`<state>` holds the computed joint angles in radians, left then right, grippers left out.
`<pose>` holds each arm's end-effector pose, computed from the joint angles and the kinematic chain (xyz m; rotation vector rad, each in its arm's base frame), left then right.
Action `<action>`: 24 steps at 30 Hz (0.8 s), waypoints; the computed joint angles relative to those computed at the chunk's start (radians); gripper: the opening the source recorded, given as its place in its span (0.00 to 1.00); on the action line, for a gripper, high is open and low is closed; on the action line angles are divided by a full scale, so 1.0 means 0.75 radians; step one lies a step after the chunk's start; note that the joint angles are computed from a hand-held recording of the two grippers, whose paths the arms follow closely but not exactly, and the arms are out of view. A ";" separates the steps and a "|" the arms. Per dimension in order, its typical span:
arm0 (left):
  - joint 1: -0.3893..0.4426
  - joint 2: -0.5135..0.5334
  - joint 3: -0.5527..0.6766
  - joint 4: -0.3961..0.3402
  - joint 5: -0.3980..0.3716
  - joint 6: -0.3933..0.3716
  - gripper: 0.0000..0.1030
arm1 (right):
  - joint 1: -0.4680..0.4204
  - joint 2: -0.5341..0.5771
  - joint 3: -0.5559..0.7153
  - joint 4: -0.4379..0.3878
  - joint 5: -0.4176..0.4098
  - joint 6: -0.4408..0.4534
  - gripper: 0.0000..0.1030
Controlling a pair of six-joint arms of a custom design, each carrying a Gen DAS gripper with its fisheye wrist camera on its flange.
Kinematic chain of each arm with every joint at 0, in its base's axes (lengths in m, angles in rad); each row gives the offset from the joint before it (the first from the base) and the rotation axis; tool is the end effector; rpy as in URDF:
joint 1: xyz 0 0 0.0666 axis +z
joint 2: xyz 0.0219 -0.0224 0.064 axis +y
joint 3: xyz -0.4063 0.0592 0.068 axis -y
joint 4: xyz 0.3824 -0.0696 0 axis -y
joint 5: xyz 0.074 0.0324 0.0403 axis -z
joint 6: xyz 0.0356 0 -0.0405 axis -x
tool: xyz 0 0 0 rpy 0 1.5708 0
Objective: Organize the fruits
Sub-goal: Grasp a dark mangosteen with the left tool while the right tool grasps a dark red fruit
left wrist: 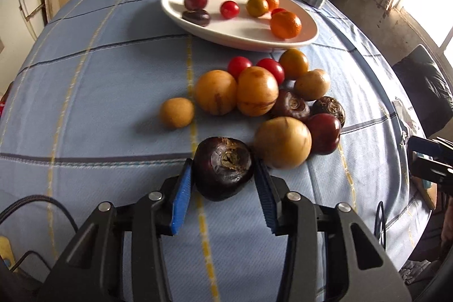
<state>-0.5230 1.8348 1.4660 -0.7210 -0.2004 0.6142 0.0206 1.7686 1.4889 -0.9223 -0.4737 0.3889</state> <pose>0.5235 -0.2941 0.2706 -0.1845 2.6226 -0.1244 0.5734 0.0277 0.3114 -0.6548 2.5670 0.5376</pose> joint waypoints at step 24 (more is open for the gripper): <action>0.002 -0.295 -0.310 -0.104 -0.161 0.254 0.41 | 0.160 0.224 0.180 -0.032 -0.031 0.015 0.36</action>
